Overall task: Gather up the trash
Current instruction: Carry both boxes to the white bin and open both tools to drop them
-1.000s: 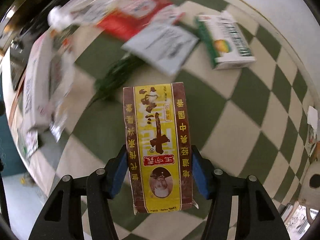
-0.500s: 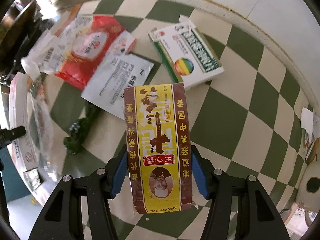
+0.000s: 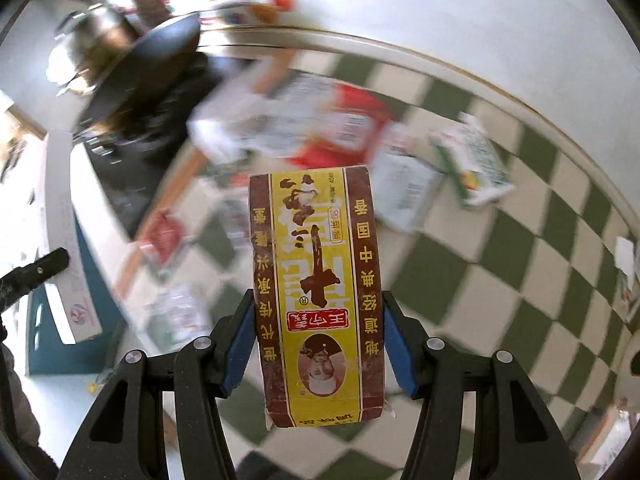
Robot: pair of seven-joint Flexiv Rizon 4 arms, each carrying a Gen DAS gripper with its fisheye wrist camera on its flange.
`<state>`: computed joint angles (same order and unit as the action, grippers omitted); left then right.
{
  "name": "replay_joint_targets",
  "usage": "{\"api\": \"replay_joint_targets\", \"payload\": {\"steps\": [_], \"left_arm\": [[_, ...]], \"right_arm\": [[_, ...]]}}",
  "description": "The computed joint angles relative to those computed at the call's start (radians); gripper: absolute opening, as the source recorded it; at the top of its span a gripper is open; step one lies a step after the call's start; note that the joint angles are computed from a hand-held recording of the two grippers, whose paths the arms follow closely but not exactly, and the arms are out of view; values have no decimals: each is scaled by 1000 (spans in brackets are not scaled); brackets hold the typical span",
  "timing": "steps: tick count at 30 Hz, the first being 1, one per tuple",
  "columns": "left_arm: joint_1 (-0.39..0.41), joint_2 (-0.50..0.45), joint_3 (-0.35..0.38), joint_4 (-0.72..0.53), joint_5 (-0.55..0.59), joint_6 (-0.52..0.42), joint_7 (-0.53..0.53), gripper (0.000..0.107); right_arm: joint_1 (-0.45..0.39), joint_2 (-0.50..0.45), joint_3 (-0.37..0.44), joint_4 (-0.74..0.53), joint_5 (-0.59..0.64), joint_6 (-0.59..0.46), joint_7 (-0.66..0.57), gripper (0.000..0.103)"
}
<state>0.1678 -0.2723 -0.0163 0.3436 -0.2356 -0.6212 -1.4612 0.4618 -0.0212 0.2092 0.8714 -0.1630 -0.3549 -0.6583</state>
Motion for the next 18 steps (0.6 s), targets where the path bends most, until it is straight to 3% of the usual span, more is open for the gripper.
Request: {"api": "replay_joint_targets", "payload": {"steps": [2,4,6,8,11,14,18], "left_arm": [[68,13,75,14,-62,-27,46,42],[104,76,204,151,-106,-3,126,42],[127,151,231,314,-66,59,182,42],[228,215,202,475,1,101,254,42],[288,259,221,663,73,161,332,42],[280,266,299,888,145,254,385,42],[326,220,314,1147,171,386,413,42]], "right_arm": [[46,-47,24,-43,15,41,25,60],[108,-106,46,-71,32,96,38,60],[163,-154,55,-74,56,149,50,60],[214,-205,62,-63,87,201,57,60],[290,-289,68,-36,114,273,51,60],[347,-368,71,40,130,367,34,60],[375,-466,67,169,150,512,20,60]]}}
